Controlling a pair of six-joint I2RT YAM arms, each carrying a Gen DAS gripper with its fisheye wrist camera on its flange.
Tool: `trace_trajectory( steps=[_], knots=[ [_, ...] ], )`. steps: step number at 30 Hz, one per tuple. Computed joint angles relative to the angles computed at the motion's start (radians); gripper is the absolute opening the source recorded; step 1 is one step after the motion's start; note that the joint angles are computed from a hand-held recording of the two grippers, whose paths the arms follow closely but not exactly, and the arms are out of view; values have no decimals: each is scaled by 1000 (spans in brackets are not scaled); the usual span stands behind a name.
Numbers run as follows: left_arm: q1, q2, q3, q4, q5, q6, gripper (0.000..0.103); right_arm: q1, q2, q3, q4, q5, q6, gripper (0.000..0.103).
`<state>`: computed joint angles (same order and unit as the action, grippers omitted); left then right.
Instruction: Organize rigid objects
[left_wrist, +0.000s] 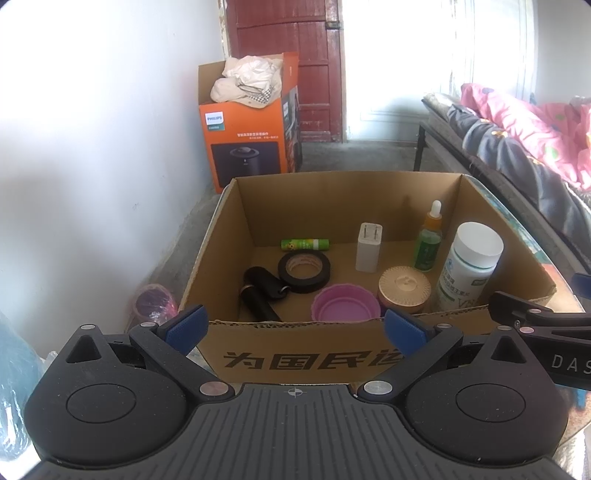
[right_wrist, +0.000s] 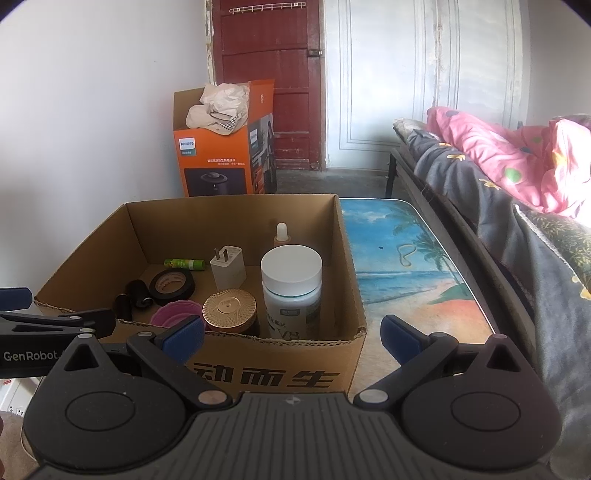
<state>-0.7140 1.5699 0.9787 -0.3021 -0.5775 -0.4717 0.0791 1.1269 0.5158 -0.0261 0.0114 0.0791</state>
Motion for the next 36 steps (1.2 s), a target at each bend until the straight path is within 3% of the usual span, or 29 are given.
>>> trace_trajectory(
  steps=[36],
  knots=[
    [-22, 4, 14, -27, -14, -34, 102, 15, -24, 5, -31, 20, 4, 103]
  ],
)
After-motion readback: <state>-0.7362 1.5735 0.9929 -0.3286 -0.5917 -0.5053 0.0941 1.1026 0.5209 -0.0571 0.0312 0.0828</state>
